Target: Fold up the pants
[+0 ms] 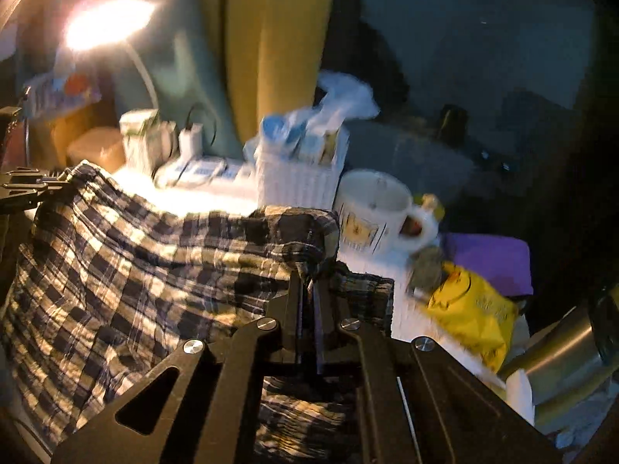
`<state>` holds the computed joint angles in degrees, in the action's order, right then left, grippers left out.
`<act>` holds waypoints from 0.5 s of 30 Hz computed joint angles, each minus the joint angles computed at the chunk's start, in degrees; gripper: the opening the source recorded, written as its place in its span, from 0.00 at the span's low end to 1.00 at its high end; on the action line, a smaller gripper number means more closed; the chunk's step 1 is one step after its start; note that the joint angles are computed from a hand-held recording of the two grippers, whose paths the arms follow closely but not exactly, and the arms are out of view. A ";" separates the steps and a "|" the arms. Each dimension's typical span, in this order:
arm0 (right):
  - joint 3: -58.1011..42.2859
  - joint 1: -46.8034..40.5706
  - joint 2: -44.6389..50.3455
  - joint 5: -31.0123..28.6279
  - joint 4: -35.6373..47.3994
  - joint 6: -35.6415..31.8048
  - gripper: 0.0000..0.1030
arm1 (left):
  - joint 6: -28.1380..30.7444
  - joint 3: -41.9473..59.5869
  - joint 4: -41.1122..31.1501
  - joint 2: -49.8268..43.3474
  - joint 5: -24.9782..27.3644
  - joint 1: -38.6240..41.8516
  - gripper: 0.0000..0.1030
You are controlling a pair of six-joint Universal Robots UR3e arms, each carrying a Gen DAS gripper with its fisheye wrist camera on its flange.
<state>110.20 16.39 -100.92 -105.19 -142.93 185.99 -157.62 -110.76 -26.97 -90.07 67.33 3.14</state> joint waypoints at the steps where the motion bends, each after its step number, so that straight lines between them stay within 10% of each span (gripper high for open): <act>1: -0.61 -0.91 0.93 0.51 -0.49 0.32 0.05 | 0.06 2.68 0.09 -1.88 0.72 0.00 0.06; 12: -0.05 -11.20 16.64 7.79 -6.87 3.15 0.09 | -2.47 19.79 -5.09 -22.96 3.35 -1.52 0.27; 15: -1.44 -12.29 17.53 8.57 -6.19 2.99 0.54 | -4.16 18.16 -5.27 -20.15 3.46 0.89 0.50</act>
<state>108.76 4.10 -83.39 -96.62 -149.12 188.98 -161.78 -92.60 -32.24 -110.22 70.79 4.03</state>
